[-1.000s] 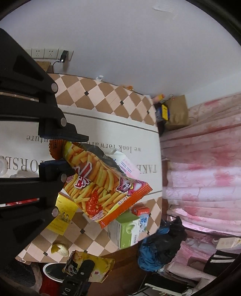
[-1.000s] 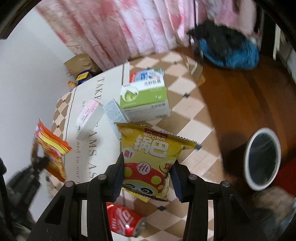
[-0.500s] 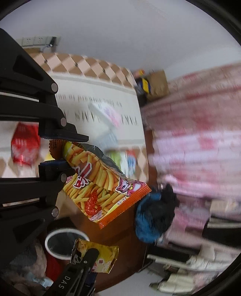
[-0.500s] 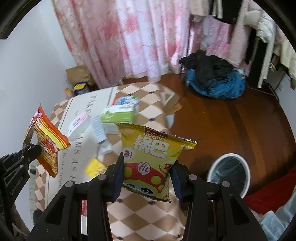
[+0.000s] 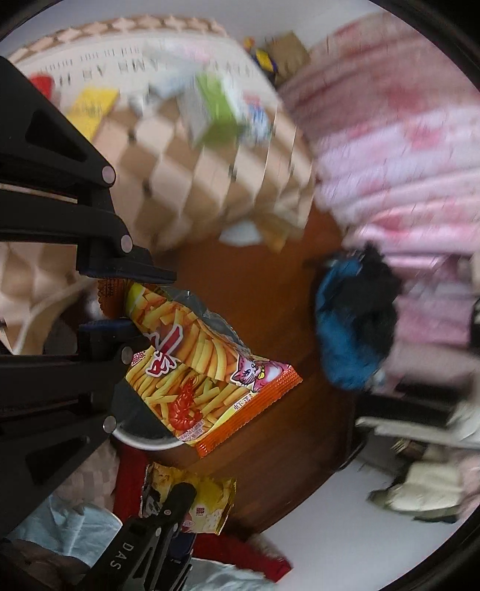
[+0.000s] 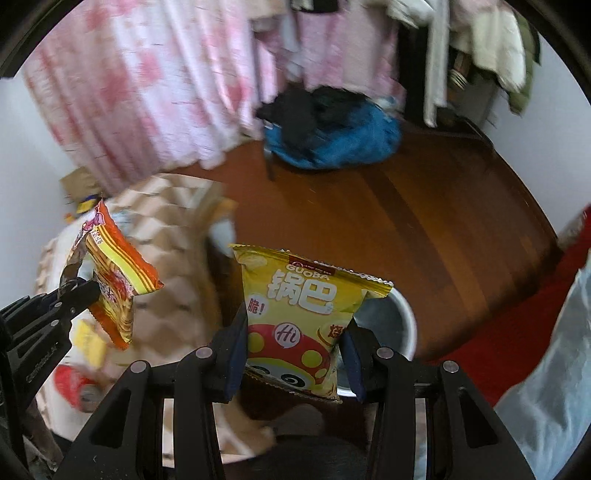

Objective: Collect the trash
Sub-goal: 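Carry both snack bags over the white bin and open both tools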

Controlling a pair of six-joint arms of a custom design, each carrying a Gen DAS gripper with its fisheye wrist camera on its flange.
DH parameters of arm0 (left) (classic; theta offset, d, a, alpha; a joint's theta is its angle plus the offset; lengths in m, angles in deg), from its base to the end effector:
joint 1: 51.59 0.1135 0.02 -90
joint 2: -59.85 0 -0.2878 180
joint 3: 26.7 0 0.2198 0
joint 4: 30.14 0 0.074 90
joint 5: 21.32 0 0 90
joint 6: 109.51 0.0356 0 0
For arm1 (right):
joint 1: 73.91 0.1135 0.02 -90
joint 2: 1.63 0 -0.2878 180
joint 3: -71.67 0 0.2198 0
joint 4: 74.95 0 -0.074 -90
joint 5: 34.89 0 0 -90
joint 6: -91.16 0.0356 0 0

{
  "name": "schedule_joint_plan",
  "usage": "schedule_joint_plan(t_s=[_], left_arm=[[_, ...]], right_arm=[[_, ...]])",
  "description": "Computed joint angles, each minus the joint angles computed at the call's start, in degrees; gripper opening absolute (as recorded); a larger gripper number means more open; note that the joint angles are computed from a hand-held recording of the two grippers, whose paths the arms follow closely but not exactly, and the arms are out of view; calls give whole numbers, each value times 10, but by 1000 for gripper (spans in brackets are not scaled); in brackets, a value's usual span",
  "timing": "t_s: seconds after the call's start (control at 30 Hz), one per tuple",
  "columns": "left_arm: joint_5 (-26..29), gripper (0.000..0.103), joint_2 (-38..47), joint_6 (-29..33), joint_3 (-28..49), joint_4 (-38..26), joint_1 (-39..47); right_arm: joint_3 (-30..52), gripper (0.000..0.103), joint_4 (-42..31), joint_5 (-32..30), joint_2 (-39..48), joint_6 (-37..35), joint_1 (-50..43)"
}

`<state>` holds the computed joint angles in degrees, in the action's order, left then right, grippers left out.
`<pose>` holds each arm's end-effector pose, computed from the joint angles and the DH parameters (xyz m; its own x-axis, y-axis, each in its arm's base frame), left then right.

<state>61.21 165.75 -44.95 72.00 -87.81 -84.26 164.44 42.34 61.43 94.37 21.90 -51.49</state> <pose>0.3083 -0.1922 0.2638 -0.8982 0.0700 -0.4341 0.1140 0.9906 -0.0761 0.2919 0.1162 0.2875 -0.9089 0.0057 -0.4169 -0.0168 0.9986 0.0504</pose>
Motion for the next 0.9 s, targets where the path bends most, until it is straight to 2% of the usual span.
schedule_joint_plan(t_s=[0.13, 0.3, 0.47, 0.6, 0.63, 0.67, 0.7, 0.73, 0.77, 0.8, 0.9], left_arm=[[47, 13, 108, -3, 58, 12, -13], [106, 14, 226, -7, 156, -16, -17], [165, 17, 313, -7, 259, -55, -17], [192, 20, 364, -10, 331, -91, -14], [197, 30, 376, -11, 351, -102, -14], [200, 47, 377, -15, 351, -101, -14], [204, 58, 376, -20, 348, -95, -14], [210, 80, 375, -27, 344, -88, -16], [213, 86, 371, -29, 338, -85, -15], [210, 86, 379, -29, 352, -94, -16], [206, 87, 372, -31, 344, -95, -21]], right_arm=[[-49, 46, 42, -36, 34, -62, -92], [-84, 46, 90, -61, 109, -125, -179], [-88, 46, 117, -85, 171, -147, -225], [-79, 46, 138, -97, 223, -155, -249], [-74, 47, 142, -99, 236, -151, -249], [-71, 48, 146, -97, 246, -148, -252], [-71, 49, 150, -95, 255, -146, -253], [-72, 56, 156, -94, 261, -143, -256], [-73, 68, 160, -92, 263, -140, -260], [-77, 73, 164, -95, 265, -138, -265], [-76, 80, 164, -89, 267, -132, -269]])
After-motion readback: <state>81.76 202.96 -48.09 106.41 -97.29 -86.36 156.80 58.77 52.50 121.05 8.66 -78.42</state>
